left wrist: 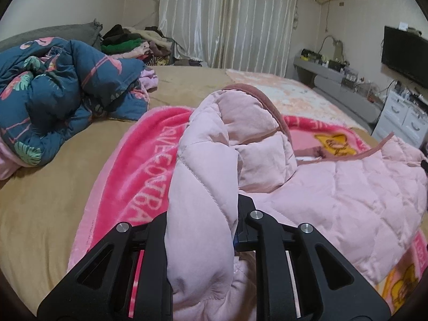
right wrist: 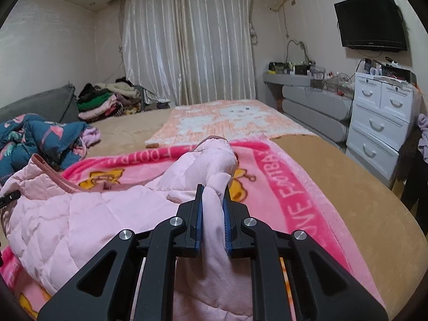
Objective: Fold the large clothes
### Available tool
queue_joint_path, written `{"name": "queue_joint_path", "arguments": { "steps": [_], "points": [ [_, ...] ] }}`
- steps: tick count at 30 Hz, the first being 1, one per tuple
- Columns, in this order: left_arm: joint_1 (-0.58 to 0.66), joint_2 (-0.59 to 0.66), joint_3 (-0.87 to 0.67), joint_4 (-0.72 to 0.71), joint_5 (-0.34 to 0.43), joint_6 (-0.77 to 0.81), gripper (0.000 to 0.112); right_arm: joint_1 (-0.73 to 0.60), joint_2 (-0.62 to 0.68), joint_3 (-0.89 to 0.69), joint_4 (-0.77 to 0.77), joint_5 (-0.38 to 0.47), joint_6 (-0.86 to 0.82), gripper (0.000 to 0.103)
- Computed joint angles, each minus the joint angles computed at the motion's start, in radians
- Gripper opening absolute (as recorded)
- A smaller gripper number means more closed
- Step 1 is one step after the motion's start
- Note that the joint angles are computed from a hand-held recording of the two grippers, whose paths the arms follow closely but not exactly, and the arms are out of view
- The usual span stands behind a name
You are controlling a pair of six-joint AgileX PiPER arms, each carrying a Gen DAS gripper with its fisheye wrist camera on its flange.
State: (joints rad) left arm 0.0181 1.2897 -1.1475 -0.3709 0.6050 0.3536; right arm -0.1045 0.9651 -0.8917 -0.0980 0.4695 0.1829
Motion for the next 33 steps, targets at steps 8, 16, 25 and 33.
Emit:
{"name": "queue_joint_path", "arguments": {
  "steps": [8, 16, 25, 33],
  "points": [
    [-0.011, 0.100, -0.016, 0.057, -0.027, -0.072, 0.012, 0.041, 0.113, 0.010, -0.208, -0.020, 0.221, 0.012],
    [-0.030, 0.220, -0.090, 0.128, -0.012, -0.160, 0.017, 0.062, 0.261, -0.003, -0.358, -0.027, 0.388, 0.012],
    [-0.051, 0.267, -0.153, 0.221, 0.018, -0.254, 0.029, 0.097, 0.309, -0.037, -0.464, 0.024, 0.491, 0.023],
    [-0.055, -0.035, 0.035, 0.194, 0.025, -0.226, 0.065, 0.221, -0.019, 0.095, -0.340, 0.050, 0.345, 0.050]
  ]
}}
